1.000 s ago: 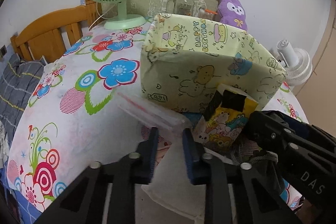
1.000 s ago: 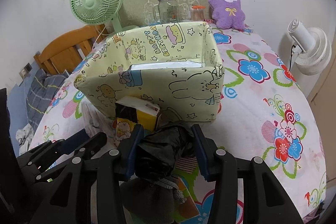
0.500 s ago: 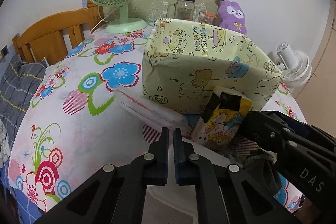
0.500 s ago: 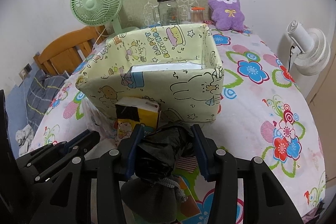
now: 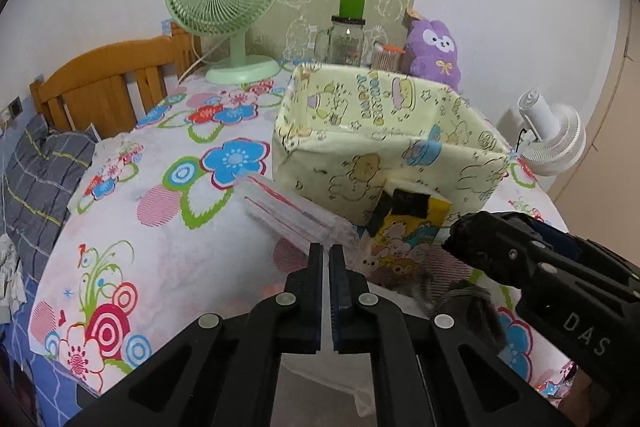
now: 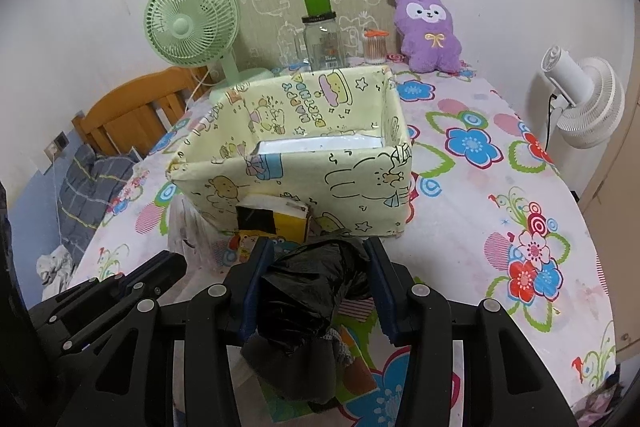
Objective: Organize soft objects
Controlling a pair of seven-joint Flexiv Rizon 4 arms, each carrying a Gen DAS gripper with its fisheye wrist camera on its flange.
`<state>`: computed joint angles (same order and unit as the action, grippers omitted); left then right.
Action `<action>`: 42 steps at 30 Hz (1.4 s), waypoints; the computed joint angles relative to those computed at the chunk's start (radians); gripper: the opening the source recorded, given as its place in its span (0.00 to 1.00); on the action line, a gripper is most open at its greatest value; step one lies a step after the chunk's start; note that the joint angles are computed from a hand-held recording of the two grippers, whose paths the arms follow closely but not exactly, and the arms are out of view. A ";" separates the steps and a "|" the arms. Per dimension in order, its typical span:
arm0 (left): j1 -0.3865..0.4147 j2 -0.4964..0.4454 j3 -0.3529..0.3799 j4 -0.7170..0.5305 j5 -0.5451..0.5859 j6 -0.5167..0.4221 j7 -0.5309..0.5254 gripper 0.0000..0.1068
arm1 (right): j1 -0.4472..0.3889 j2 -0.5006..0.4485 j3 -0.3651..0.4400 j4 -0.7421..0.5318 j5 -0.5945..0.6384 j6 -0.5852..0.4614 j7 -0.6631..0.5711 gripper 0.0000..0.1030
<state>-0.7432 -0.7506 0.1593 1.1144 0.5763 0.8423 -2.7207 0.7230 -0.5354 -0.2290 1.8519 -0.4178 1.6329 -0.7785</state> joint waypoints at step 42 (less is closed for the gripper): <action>-0.049 0.022 -0.010 -0.085 0.078 -0.062 0.015 0.33 | 0.152 0.120 -0.155 0.100 0.107 0.069 -0.099 0.49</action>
